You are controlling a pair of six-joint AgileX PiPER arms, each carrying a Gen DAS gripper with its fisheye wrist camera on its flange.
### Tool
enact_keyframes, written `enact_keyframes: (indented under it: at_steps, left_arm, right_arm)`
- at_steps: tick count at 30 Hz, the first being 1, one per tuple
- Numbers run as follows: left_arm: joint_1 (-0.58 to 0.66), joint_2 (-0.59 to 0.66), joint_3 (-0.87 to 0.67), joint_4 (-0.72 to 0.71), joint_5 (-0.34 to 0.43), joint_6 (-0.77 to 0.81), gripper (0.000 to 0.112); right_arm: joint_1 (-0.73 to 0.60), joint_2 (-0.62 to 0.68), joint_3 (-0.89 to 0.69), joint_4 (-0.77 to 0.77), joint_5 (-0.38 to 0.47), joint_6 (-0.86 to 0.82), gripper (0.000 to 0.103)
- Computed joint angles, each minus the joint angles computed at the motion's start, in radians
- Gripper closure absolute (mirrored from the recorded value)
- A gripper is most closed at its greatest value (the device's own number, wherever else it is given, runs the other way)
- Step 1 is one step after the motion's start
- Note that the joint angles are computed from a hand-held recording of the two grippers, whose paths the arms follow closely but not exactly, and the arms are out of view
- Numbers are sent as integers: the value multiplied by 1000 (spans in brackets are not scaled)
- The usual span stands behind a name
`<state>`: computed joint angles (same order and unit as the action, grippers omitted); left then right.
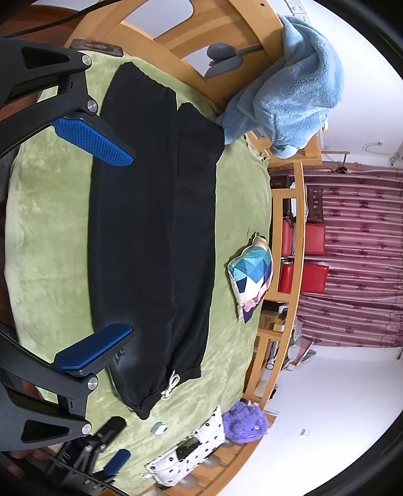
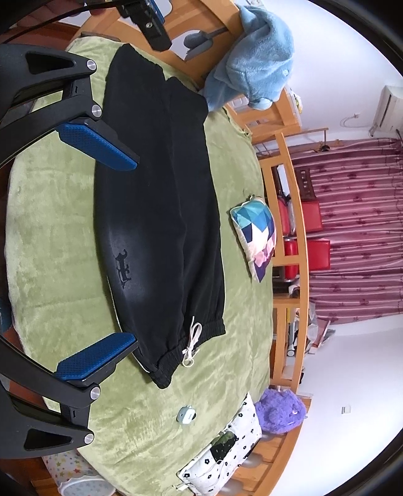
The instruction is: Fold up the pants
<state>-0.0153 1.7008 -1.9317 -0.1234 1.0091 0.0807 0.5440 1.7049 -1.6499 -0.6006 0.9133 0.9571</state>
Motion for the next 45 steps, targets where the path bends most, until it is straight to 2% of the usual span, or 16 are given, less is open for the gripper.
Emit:
enact_keyframes:
  at_steps: [5,8,12,13,15,17,23,29,32,35,40,42,45]
  left_arm:
    - [18,-6,38,6,-19,52,10]
    - [16,20,14,24,-10,56,10]
    - [24,65,-20,-5,23,121,15]
    - [36,87,-41,-31,35,131,15]
    - [59,134,-89,-77,59,130,15]
    - [85,178,-120,-122,50,134,15]
    - [154,381,-282,-116,106,77,17]
    - [237,516,-304,-91,109,64,17]
    - [290,549,-288,-142,95,68,17]
    - [332,629,-380,-183,137,58,17]
    - [355,747,-509,-154,183,-18,17]
    - [365,768,-510,-164,177,-34,18]
    - [364,738,-408,-178,68,-27,18]
  right_arm:
    - [-24,-28,53,-8,-50,32,1]
    - [-66,-18,42,81,-65,-28,6]
    - [-127,-14,58,215,-112,-116,25]
    - [-134,-13,67,215,-121,-115,26]
    - [-133,1,65,189,-113,-92,26]
    - [-149,18,67,210,-123,-111,26]
    - [-220,152,32,249,-145,-128,25]
    - [-320,280,22,358,-180,-140,25]
    - [-354,324,13,399,-196,-129,25]
    - [-380,378,-25,459,-209,-128,25]
    - [-382,508,-153,503,-139,-133,25]
    - [-378,522,-147,487,-152,-116,24]
    - [-369,521,-134,444,-176,-93,23]
